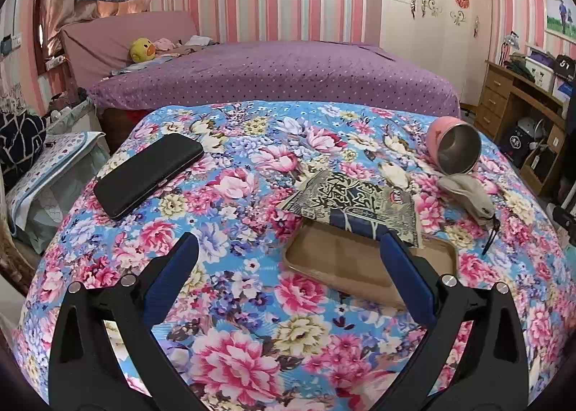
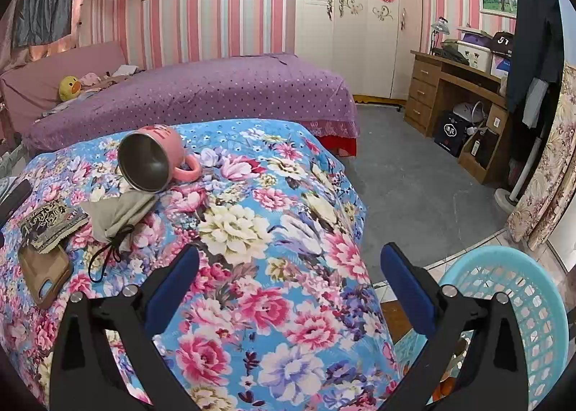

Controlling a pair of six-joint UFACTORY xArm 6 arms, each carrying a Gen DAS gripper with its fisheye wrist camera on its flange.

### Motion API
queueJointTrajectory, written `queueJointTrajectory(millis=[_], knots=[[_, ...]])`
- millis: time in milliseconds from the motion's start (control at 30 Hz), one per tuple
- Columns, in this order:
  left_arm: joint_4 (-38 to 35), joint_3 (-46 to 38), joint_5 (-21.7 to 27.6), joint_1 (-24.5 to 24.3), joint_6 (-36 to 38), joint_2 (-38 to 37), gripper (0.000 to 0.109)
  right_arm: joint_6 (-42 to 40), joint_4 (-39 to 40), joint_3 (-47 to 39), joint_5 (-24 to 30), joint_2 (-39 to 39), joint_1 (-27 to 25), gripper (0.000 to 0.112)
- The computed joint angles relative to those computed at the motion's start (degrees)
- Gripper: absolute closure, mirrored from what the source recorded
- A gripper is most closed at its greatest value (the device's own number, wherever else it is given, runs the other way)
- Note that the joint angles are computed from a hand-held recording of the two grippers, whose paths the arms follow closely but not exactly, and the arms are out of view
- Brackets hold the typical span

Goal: Collect trash
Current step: 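Grasp the black-and-gold snack bag on the brown case with left tool, then grasp the grey cloth bag with right tool while left tool lifts the snack bag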

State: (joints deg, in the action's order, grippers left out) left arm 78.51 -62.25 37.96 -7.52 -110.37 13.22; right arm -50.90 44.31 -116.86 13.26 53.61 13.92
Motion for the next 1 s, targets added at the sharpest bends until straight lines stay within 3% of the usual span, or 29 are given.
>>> queueJointTrajectory(millis=[233,533,633,700,800,1000], knots=[[0.7,-3.2,-6.3,2.1,-1.5,2.8,0.011,1.4,-0.8,-0.8,1.4,0.6,-0.2,0.014],[-8.0,-10.0,-17.8,5.7,4.4,10.0,0.034,0.6,-1.2,-0.5,1.0,0.6,0.3,0.014],[-10.4,-11.0,-20.7,6.7,5.7,11.5,0.055,0.3,-0.8,-0.2,1.0,0.4,0.5,0.014],[-10.6,-11.2,-23.6,7.7,4.6,12.2,0.077,-0.2,-0.6,-0.1,1.0,0.4,0.6,0.014],[-7.7,-11.7,-25.0,8.1,1.3,12.3,0.093,-1.4,0.0,0.4,0.7,0.0,1.1,0.014],[-2.3,-11.4,-21.0,6.3,-1.4,9.7,0.105,-5.2,2.5,1.6,0.8,-0.8,3.0,0.014]])
